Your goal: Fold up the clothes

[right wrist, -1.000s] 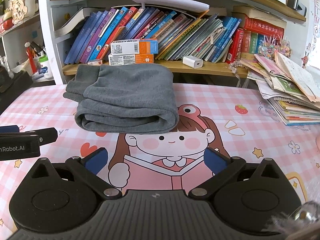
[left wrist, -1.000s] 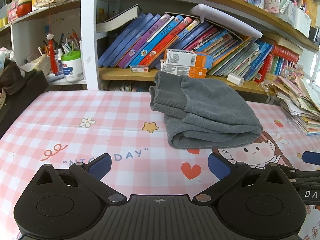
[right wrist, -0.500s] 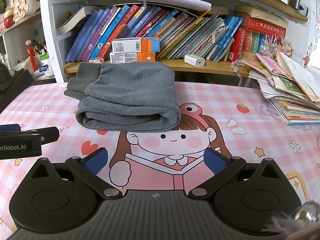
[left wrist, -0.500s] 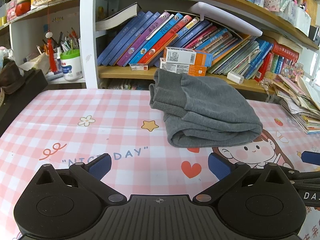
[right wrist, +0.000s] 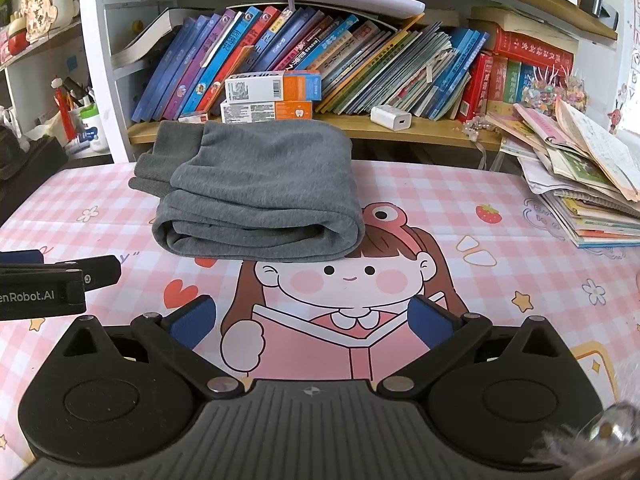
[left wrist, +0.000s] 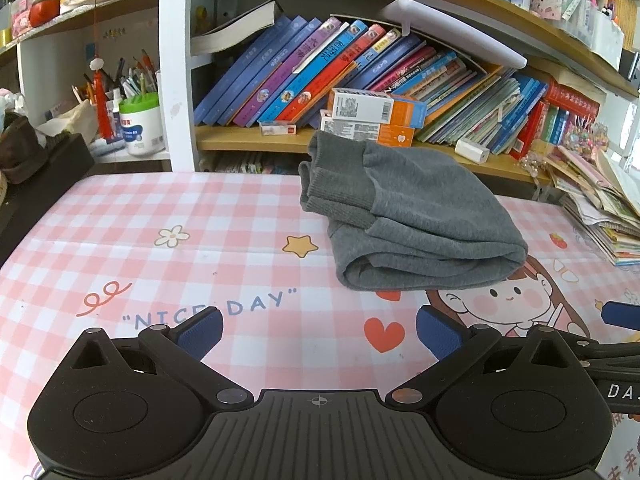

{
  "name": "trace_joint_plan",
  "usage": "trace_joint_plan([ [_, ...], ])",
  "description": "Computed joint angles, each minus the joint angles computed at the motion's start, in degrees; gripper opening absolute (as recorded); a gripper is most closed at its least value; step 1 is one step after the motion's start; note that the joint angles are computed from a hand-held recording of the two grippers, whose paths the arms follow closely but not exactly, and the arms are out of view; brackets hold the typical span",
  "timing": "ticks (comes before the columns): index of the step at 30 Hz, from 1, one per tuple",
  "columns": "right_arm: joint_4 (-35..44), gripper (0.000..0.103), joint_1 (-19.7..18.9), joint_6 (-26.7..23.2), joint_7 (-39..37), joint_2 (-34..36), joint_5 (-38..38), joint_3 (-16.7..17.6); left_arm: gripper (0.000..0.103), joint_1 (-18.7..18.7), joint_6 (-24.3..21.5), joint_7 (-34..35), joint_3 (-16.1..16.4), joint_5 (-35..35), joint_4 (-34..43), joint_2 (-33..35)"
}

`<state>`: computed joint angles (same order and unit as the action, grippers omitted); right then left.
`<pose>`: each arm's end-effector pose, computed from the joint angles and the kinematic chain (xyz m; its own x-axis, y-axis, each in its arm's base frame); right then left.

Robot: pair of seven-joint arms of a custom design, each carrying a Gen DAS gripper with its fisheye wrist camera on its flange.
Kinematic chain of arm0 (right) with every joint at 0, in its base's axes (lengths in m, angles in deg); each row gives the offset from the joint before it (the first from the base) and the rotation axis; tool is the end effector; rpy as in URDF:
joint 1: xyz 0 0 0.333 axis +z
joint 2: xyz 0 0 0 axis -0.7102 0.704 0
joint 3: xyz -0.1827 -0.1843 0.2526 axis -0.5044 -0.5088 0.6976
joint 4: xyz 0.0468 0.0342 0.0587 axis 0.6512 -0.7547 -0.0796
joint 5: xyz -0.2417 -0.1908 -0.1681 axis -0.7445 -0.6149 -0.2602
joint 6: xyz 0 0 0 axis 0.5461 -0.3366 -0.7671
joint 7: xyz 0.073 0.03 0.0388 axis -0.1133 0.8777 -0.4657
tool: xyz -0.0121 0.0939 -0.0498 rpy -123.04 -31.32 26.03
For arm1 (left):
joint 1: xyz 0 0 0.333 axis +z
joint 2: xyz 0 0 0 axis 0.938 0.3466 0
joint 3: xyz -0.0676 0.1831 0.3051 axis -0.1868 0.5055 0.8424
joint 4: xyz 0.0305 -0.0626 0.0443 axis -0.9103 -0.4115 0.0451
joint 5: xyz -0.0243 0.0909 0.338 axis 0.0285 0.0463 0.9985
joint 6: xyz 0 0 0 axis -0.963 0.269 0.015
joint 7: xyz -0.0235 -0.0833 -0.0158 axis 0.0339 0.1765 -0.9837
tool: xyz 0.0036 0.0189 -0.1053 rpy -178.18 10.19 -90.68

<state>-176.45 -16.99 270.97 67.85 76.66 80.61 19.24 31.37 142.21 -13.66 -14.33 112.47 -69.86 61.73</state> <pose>0.5300 0.3475 0.3512 0.4869 -0.8730 -0.0299 -0.5747 -0.2943 -0.7636 0.4755 -0.4616 0.3629 0.3576 -0.9308 0.0761 -0.5757 -0.2839 -0.7668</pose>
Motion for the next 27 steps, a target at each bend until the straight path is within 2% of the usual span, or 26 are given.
trace_joint_plan([
  [27, 0.7, 0.103, 1.4, -1.6, -0.9, 0.3, 1.5, -1.3, 0.103, 0.5, 1.9, 0.4, 0.2, 0.1, -0.6, 0.0],
])
